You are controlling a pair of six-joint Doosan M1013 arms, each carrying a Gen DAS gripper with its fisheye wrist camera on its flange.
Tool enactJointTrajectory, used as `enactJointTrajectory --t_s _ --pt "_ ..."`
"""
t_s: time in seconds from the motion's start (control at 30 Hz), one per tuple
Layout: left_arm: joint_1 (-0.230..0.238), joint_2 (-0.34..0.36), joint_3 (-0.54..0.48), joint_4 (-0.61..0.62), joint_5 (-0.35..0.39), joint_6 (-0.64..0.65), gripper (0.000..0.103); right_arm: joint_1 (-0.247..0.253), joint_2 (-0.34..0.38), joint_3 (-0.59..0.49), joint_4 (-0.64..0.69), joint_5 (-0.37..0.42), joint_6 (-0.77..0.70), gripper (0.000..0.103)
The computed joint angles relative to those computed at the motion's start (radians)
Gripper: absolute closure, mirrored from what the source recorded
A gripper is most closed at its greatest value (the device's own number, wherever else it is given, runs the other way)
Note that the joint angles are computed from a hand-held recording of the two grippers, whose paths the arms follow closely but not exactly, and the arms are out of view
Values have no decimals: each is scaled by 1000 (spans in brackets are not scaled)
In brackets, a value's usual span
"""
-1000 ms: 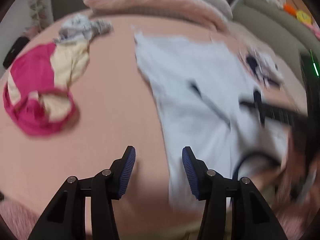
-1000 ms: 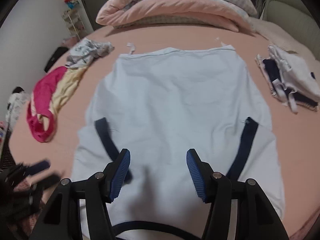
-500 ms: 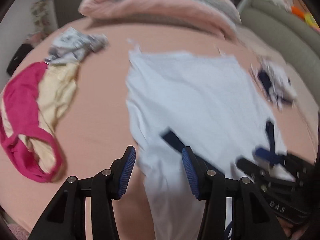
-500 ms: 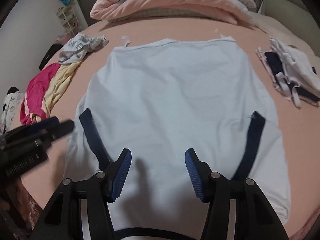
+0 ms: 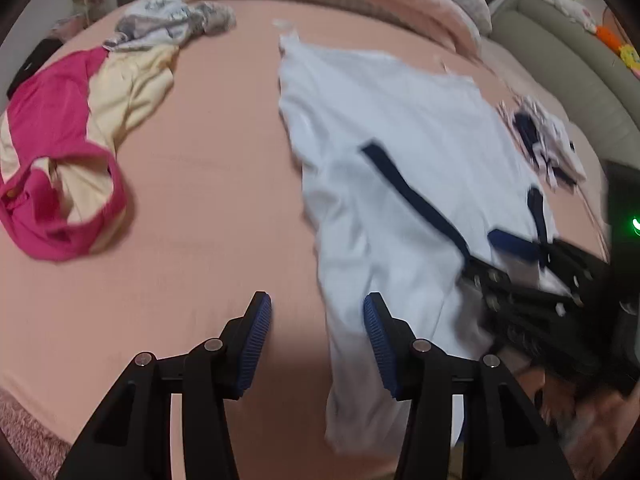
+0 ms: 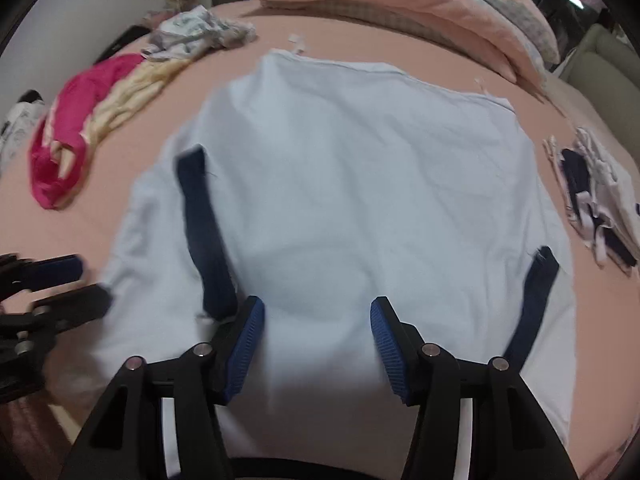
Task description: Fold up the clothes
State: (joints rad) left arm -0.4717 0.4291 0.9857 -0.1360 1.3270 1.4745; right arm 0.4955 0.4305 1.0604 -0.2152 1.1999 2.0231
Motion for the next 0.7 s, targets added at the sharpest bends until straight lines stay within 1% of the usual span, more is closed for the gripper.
enactJointTrajectory --t_s 0.07,0.13,0.17,0.2,0.23,0.27,0.3,0.33,0.4,0.47,0.5,0.53,0.57,0.63,0.67,0.7 --pt "-13 0 2 30 38 43 58 -4 -6 0 -15 9 53 48" --pt "-18 -12 13 39 51 82 58 2 -34 20 -68 -60 88 47" --pt "-15 -17 14 27 59 91 58 2 -43 25 -68 -86 74 45" --pt "0 -14 6 -32 93 104 58 2 -49 27 -45 -105 44 45" --pt "19 -7 -5 -108 136 115 58 -2 -55 33 6 -129 0 45" --pt "32 -6 -9 -151 161 112 57 -7 -60 42 64 -148 -36 45" --pt "43 -6 -10 -181 178 104 57 -11 -57 44 126 -146 -75 45" --pt "41 -15 0 -157 165 102 57 -13 -53 46 180 -141 -110 45" --pt "26 -39 32 -72 113 121 58 1 -31 29 178 -89 -151 45" --pt "25 -49 51 -84 80 132 58 14 -19 22 161 -66 -182 45" --pt "20 -54 62 -92 61 153 59 24 -11 15 120 -43 -178 45" --pt "12 -53 66 -80 49 179 71 39 3 1 32 -4 -152 45" --pt "0 -54 70 -54 41 200 88 48 6 -1 -37 13 -124 41" --pt "-26 -63 88 24 23 197 90 41 1 4 -85 29 -53 41" --pt "-33 -67 95 50 18 181 90 31 -3 6 -75 34 -36 41" --pt "-32 -68 93 53 33 155 91 21 -6 8 -65 40 -19 41"
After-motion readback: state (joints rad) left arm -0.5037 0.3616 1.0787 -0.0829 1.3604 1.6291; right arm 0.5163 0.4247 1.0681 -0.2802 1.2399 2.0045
